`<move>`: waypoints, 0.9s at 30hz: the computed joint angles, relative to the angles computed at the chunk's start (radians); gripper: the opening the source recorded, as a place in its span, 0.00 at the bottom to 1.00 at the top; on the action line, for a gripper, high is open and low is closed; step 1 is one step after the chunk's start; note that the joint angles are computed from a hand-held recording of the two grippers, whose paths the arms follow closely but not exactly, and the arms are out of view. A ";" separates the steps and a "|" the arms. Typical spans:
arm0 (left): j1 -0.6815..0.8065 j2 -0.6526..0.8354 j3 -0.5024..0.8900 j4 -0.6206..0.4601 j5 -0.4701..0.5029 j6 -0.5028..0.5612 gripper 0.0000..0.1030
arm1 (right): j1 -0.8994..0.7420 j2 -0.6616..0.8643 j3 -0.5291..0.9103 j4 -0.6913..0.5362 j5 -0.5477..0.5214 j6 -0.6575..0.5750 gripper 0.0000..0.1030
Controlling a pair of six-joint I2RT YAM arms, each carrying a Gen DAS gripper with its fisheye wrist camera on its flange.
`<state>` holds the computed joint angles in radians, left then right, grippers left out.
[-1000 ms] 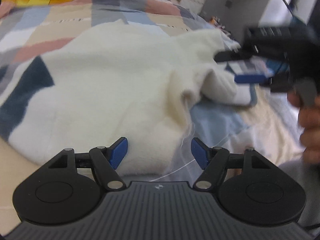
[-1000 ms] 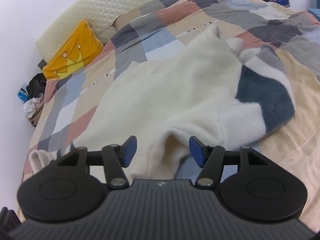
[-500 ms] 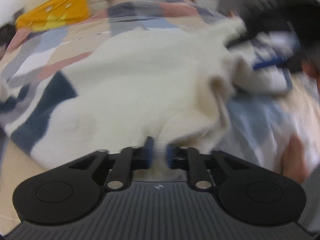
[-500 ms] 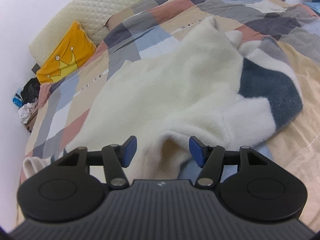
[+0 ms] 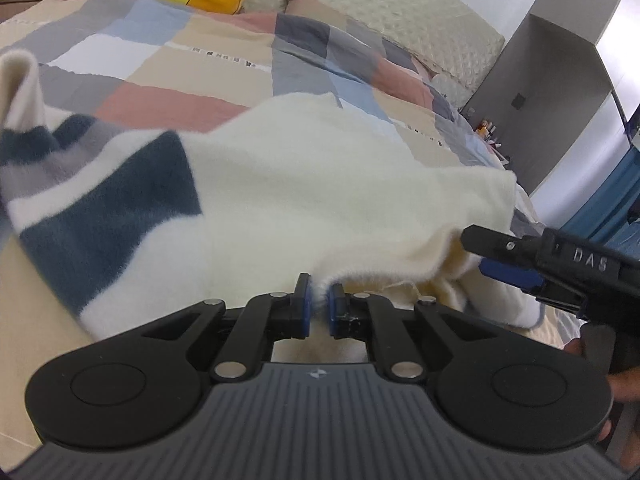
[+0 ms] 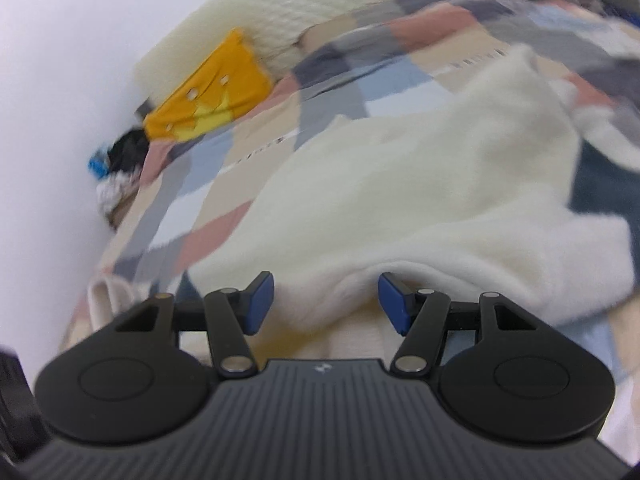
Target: Fold large clothes
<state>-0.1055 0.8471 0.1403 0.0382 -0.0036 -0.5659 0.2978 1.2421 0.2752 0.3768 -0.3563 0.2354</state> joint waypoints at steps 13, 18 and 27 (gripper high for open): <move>0.022 0.009 -0.016 0.033 0.024 -0.012 0.09 | 0.241 0.015 0.049 -0.106 0.241 -0.229 0.74; 0.020 0.003 -0.021 0.031 0.026 -0.030 0.09 | 0.250 0.041 0.068 -0.146 0.220 -0.243 0.74; 0.017 -0.011 -0.031 0.033 0.024 -0.026 0.09 | 0.352 0.027 0.064 -0.183 0.266 -0.311 0.74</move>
<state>-0.0885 0.8360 0.1094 0.0715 0.0203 -0.5919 0.6500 1.2696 0.3396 0.1934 -0.0905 -0.0761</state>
